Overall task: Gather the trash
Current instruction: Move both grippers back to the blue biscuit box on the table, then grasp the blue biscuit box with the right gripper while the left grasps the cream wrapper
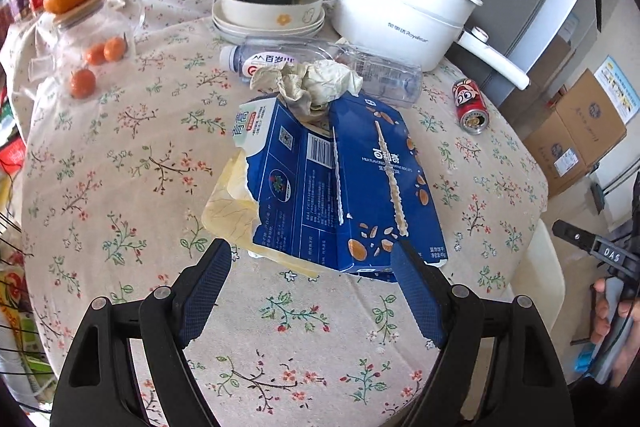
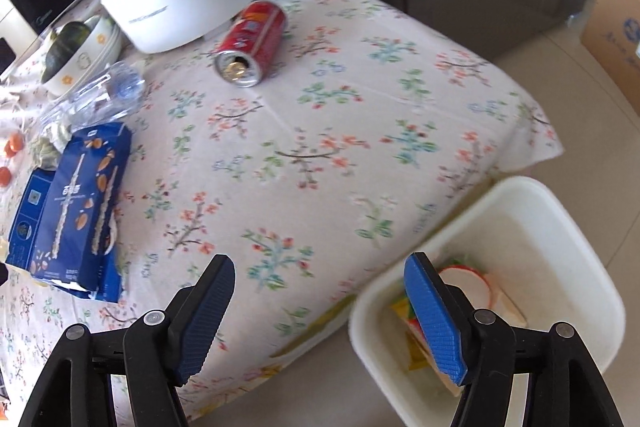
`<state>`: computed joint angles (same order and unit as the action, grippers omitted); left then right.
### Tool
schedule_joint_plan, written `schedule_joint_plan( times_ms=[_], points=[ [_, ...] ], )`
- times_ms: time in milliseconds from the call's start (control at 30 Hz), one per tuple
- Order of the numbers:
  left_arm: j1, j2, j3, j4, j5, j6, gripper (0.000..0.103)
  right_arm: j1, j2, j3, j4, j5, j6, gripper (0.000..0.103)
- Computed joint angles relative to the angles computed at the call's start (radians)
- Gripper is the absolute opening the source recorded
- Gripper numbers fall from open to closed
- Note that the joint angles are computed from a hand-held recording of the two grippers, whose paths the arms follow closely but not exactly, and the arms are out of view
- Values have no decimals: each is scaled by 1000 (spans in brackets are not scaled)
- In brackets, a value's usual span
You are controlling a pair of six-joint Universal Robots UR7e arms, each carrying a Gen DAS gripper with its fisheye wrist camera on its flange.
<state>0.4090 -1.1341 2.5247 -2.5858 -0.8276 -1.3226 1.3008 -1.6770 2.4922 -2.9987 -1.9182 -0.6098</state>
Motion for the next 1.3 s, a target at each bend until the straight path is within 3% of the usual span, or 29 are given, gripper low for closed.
schedule_joint_plan(
  times_ms=[100, 300, 433, 567, 800, 933, 1100, 1167, 1233, 1300],
  points=[
    [22, -17, 11, -52, 15, 7, 84, 35, 46, -7, -8, -12, 22, 75],
    [109, -9, -25, -18, 41, 55, 82, 91, 117, -15, -33, -42, 45, 77],
    [166, 13, 18, -211, -7, 52, 51, 120, 151, -17, -42, -53, 57, 79],
    [171, 26, 28, -254, 5, 52, 25, 147, 171, -12, -55, -60, 59, 81],
    [146, 17, 36, -289, -27, 100, 20, 190, 205, -1, -79, -78, 79, 81],
    [114, -15, 61, -276, -22, 96, 37, 215, 227, 5, -92, -85, 87, 81],
    [82, -82, 107, -257, 10, 45, 36, 243, 258, 9, -120, -102, 92, 81],
    [82, -99, 116, -235, 19, 24, 34, 252, 266, 7, -118, -102, 103, 81],
    [91, -104, 121, -235, 20, 20, 23, 264, 278, 6, -119, -103, 114, 81],
    [102, -102, 121, -227, 15, 19, 20, 278, 291, 7, -122, -104, 123, 81]
  ],
)
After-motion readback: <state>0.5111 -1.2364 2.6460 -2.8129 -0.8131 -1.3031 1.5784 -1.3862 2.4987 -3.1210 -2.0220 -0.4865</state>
